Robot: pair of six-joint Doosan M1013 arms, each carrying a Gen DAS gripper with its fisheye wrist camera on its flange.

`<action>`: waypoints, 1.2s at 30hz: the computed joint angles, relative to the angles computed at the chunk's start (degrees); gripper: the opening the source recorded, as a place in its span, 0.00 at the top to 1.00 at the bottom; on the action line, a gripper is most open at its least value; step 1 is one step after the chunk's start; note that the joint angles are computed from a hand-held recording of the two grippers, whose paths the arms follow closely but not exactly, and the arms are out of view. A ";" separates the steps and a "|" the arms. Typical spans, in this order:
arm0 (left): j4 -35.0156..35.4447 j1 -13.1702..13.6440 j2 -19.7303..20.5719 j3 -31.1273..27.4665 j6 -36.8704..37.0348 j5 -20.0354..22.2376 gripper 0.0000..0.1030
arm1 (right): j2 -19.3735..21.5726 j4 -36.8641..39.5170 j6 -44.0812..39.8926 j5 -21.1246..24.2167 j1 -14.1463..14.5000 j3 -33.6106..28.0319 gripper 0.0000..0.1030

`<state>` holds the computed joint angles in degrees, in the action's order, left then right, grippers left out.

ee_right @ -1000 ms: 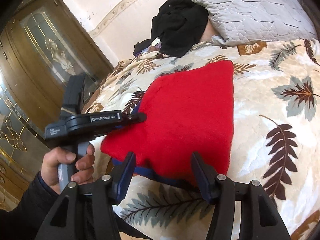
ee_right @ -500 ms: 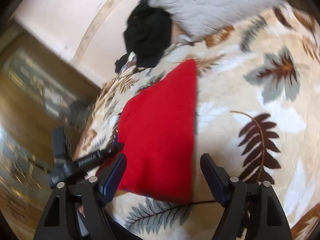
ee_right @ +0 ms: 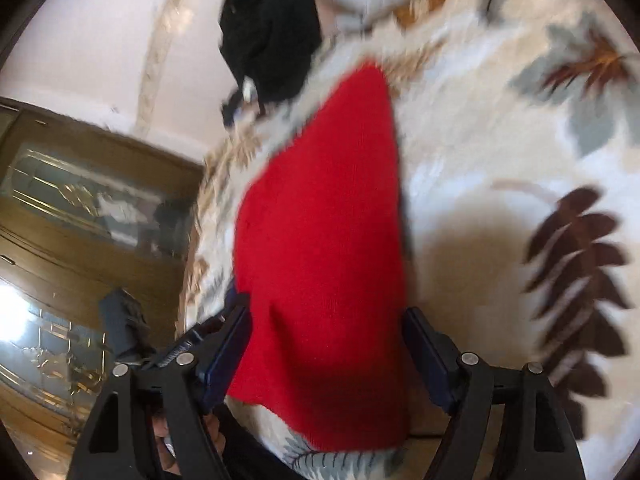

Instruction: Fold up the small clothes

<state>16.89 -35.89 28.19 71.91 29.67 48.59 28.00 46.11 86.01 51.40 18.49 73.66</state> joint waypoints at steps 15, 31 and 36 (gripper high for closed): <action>14.37 -2.67 -2.11 -0.82 -8.14 -1.14 0.44 | -2.67 -5.58 -0.71 -3.15 0.60 2.46 0.33; 8.90 -2.10 4.72 -6.77 -0.20 9.21 0.38 | 5.96 -13.13 4.35 2.77 0.63 -12.67 0.57; 8.29 -1.94 4.27 -6.04 -0.30 8.08 0.38 | 4.88 -21.52 5.42 0.43 2.24 -11.77 0.56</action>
<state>25.17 -37.83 32.46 65.87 29.36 56.67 32.88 24.59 91.43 51.83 20.74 61.89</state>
